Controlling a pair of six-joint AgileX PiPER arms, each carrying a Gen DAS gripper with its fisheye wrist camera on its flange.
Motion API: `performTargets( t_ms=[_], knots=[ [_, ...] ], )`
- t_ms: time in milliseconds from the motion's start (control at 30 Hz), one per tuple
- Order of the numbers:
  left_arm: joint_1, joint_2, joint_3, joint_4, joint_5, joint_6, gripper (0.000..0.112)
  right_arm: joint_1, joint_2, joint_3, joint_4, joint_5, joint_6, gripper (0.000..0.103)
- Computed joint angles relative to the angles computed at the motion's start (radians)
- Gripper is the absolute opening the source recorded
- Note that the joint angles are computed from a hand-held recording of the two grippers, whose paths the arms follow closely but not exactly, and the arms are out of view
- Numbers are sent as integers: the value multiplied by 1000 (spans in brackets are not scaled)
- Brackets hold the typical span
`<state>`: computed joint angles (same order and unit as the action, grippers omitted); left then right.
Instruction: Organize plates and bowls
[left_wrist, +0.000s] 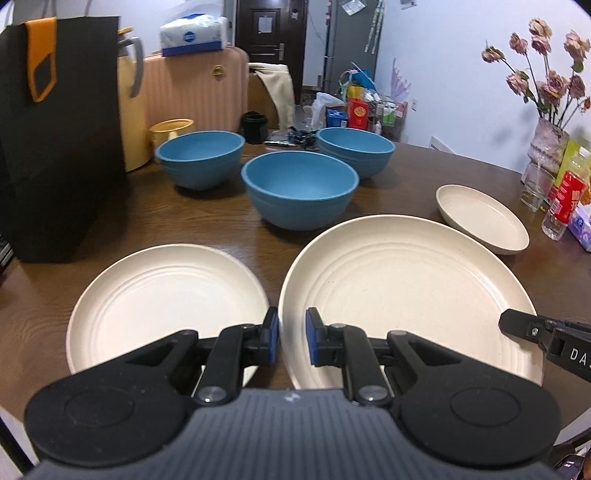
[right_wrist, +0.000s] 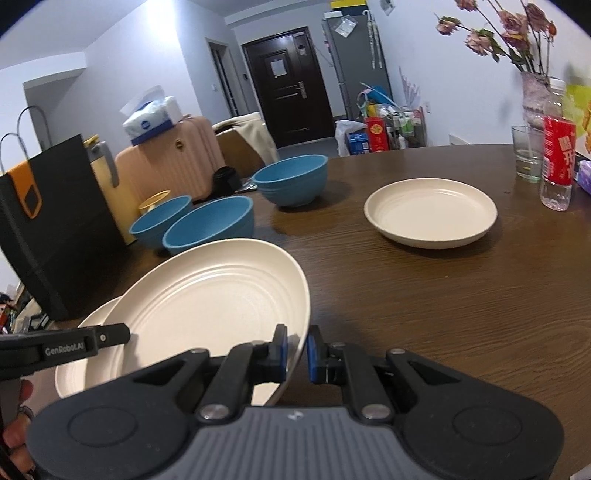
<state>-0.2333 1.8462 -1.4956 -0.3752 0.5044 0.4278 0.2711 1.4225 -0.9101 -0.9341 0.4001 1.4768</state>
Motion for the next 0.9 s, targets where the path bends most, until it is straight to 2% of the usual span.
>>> performTargets(
  t_ms=[367, 700, 900],
  knots=[
    [131, -61, 77, -111, -4, 119, 16, 134, 68, -99, 11, 64, -7, 11],
    [247, -17, 10, -147, 38, 161, 16, 200, 213, -274, 108, 87, -115, 11],
    [307, 53, -76, -152, 71, 173, 16, 222, 328, -420, 199, 115, -218, 12]
  ],
)
